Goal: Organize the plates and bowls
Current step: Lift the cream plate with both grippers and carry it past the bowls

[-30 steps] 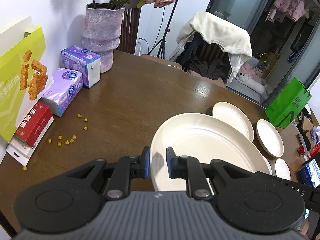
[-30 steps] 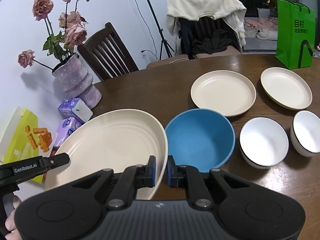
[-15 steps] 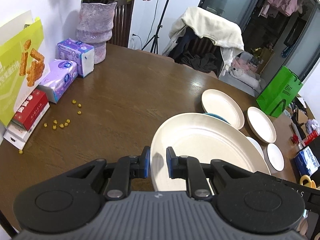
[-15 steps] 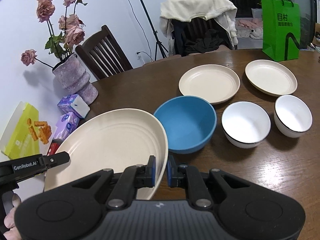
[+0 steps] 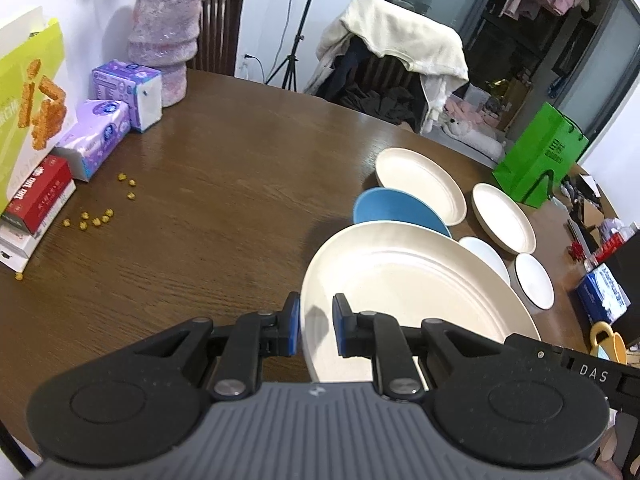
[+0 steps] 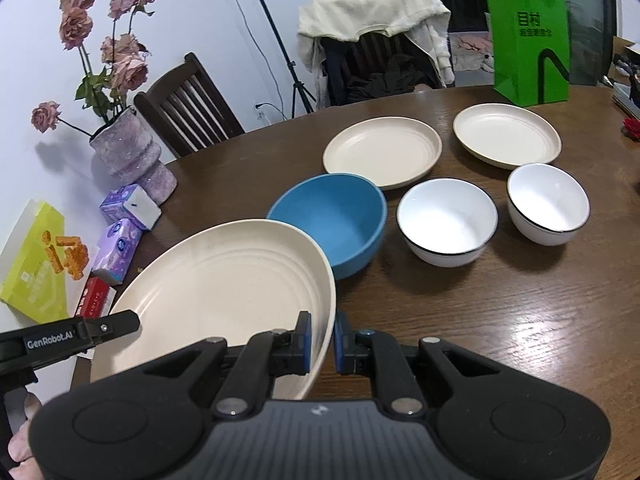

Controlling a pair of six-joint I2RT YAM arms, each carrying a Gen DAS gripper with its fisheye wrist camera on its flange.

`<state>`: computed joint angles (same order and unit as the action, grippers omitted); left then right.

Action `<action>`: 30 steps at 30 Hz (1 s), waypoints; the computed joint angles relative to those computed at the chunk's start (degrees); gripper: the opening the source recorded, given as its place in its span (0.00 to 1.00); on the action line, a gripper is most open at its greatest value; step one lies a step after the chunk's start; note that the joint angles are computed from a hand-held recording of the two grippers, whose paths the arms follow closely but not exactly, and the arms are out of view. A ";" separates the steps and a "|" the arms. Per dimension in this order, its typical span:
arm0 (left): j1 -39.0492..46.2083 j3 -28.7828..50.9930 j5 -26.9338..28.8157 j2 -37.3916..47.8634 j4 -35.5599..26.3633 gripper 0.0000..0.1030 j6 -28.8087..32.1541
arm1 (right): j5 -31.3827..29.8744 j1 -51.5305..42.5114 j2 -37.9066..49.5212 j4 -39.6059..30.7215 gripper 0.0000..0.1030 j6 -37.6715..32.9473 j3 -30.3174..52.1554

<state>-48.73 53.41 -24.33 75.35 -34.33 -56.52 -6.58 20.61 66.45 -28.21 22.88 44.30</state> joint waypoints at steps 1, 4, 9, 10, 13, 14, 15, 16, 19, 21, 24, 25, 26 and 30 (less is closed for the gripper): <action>-0.28 0.23 0.05 0.43 0.11 0.16 -0.06 | -0.22 -0.57 -0.51 -0.11 0.11 -0.26 -0.50; -1.53 0.47 0.29 1.66 0.79 0.16 -0.59 | -0.89 -2.21 -1.67 -0.68 0.11 -1.03 -1.54; -2.90 1.27 0.90 3.96 2.14 0.16 -0.50 | -2.15 -5.26 -3.90 -1.45 0.11 -2.31 -3.61; -3.34 1.45 0.84 4.42 2.38 0.16 -0.52 | -2.28 -5.77 -4.29 -1.55 0.11 -2.54 -4.02; -4.43 2.22 0.86 6.27 3.40 0.16 -0.04 | -2.82 -7.87 -5.55 -1.90 0.11 -3.52 -5.32; -4.68 2.51 1.05 6.96 3.84 0.16 0.09 | -3.12 -8.80 -5.98 -2.07 0.11 -3.99 -5.77; -4.89 2.79 1.22 7.54 4.15 0.16 0.14 | -3.26 -9.45 -6.39 -2.27 0.11 -4.28 -6.15; -5.01 3.06 1.40 8.00 4.40 0.16 0.22 | -3.41 -10.12 -6.96 -2.53 0.11 -4.58 -6.60; -5.36 3.87 2.02 9.67 5.50 0.16 0.65 | -4.14 -12.50 -8.18 -3.02 0.11 -5.83 -7.73; -5.84 4.35 2.28 10.78 6.30 0.16 0.95 | -4.44 -13.90 -8.90 -3.31 0.11 -6.65 -8.40; -6.26 4.77 2.99 12.03 7.40 0.16 1.46 | -4.89 -15.93 -9.87 -3.66 0.11 -7.54 -9.33; -6.38 4.97 3.26 12.56 7.78 0.16 1.58 | -4.99 -16.54 -10.14 -3.71 0.11 -7.70 -9.66; -6.51 5.27 3.42 13.06 7.99 0.16 1.63 | -5.22 -17.14 -10.30 -3.74 0.11 -7.94 -9.90; -6.67 6.12 4.34 14.95 9.00 0.16 2.18 | -6.24 -20.12 -11.10 -3.89 0.11 -9.36 -11.22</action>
